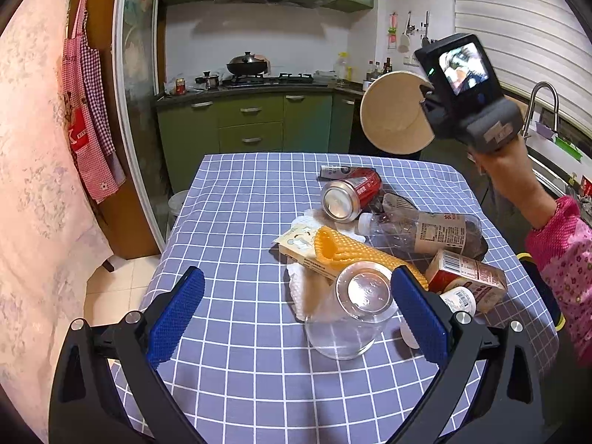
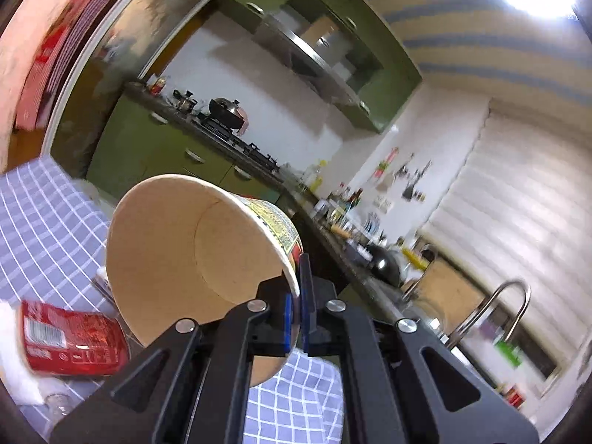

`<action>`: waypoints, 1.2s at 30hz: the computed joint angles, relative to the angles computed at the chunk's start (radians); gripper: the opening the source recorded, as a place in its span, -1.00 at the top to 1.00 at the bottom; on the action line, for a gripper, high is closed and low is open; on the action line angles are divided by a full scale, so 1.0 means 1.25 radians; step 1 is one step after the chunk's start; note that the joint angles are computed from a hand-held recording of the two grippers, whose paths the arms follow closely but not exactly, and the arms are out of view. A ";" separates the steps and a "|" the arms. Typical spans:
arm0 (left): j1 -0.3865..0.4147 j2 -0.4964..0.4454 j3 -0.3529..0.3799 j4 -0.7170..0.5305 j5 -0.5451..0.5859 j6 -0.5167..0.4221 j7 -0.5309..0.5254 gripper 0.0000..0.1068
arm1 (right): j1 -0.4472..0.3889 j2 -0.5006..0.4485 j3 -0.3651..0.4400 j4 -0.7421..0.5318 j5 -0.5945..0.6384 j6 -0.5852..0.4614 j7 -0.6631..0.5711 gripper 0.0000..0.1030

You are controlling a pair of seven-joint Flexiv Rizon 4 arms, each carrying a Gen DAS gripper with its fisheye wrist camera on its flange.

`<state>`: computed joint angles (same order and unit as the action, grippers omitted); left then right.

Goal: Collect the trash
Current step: 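Carry the noodle cup to the yellow-rimmed bin and open the right tool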

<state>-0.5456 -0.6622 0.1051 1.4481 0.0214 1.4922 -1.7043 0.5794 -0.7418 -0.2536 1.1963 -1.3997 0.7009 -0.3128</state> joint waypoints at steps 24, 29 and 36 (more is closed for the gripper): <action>0.005 0.028 -0.077 0.054 -0.040 0.065 0.109 -0.86 | -0.234 0.621 0.330 0.812 0.063 0.066 0.588 0.86; 0.012 0.030 -0.106 0.060 -0.056 0.072 0.135 -0.86 | -0.267 0.683 0.360 0.920 0.208 0.089 0.601 0.79; 0.000 0.028 -0.120 0.057 -0.063 0.068 0.175 -0.86 | -0.325 0.686 0.341 1.001 0.237 0.190 0.653 0.79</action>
<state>-0.5457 -0.6271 -0.0446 1.5193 -0.0575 1.5770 -1.4860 0.1727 0.1156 0.1732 2.4470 -1.1038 0.9378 0.5032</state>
